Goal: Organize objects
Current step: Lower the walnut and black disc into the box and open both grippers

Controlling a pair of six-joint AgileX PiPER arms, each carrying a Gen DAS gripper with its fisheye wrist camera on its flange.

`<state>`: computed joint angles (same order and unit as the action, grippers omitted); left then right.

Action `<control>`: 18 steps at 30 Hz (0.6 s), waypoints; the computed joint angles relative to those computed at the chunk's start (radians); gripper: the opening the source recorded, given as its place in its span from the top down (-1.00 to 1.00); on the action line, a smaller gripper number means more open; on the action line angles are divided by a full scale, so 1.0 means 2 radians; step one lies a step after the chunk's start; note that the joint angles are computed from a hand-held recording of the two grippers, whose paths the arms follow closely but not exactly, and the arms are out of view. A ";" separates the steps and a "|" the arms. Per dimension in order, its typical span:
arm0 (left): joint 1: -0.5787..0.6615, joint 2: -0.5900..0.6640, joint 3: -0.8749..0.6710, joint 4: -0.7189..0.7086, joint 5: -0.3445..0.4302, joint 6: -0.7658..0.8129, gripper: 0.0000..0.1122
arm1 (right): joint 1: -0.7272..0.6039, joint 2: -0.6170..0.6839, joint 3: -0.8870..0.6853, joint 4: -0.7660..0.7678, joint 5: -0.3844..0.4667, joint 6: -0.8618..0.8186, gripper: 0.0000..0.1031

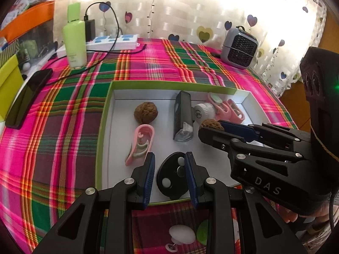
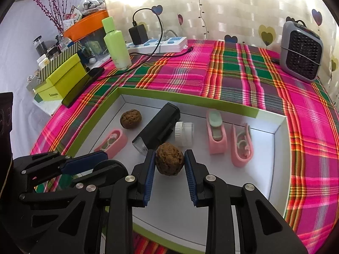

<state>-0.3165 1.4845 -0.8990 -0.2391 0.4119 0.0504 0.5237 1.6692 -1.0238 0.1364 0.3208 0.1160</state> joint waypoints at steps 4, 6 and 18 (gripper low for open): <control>0.003 -0.002 0.003 -0.009 -0.001 0.009 0.52 | 0.000 0.007 -0.006 -0.001 0.003 -0.001 0.43; 0.004 -0.002 0.004 -0.012 -0.001 0.011 0.52 | 0.001 0.009 -0.008 -0.006 0.005 0.003 0.43; 0.010 -0.009 0.007 -0.015 -0.003 0.010 0.52 | 0.005 0.012 -0.015 -0.030 0.011 0.023 0.43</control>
<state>-0.2974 1.4671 -0.8842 -0.2697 0.4065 0.0710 0.5328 1.6928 -1.0528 0.0759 0.3437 0.1624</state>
